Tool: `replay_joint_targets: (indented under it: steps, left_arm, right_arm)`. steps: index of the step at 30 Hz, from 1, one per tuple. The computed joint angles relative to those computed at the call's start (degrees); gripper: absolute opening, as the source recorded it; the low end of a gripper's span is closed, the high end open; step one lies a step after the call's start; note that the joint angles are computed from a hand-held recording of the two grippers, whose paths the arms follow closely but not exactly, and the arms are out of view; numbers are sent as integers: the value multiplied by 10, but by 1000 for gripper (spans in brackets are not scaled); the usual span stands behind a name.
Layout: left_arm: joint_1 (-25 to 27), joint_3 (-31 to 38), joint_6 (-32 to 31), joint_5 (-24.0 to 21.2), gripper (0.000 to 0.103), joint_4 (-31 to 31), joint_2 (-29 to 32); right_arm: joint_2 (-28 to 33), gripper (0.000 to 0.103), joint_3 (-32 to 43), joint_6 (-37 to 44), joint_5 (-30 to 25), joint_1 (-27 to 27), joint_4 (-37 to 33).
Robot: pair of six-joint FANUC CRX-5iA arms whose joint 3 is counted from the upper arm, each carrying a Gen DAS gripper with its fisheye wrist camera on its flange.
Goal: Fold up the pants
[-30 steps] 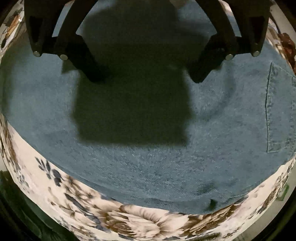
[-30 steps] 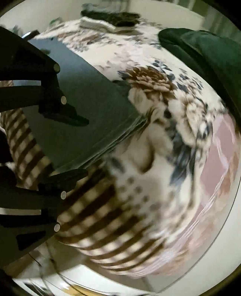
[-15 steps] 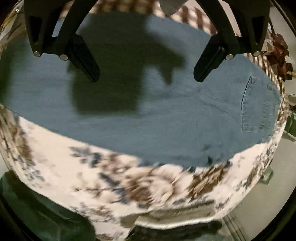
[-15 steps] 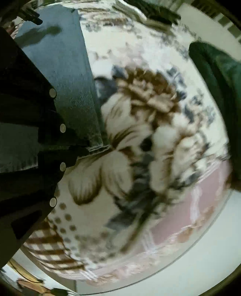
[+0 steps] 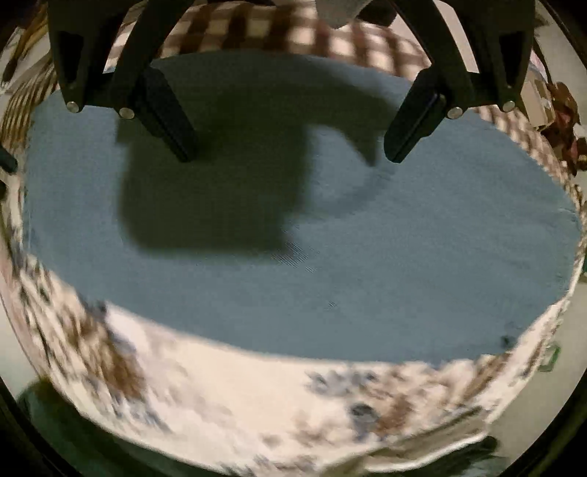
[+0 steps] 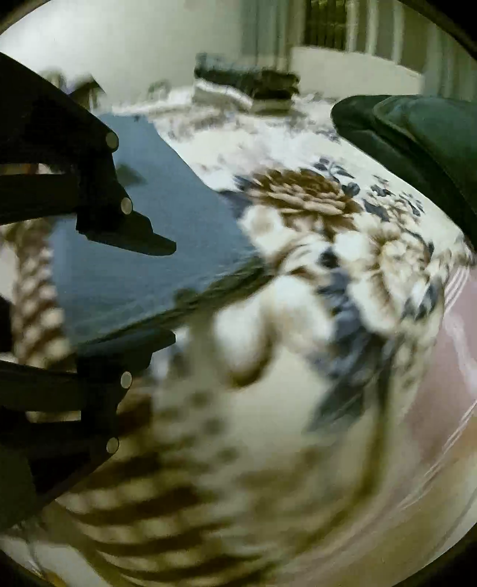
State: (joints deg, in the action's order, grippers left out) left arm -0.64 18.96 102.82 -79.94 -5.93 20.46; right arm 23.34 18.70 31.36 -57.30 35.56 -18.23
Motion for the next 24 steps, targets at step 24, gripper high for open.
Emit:
replay_joint_targets:
  steps: [24]
  left_arm:
    - [-14, -5, -23, 16, 103, -30, -7]
  right_arm:
    - [21, 14, -114, -115, 310, 68, -13]
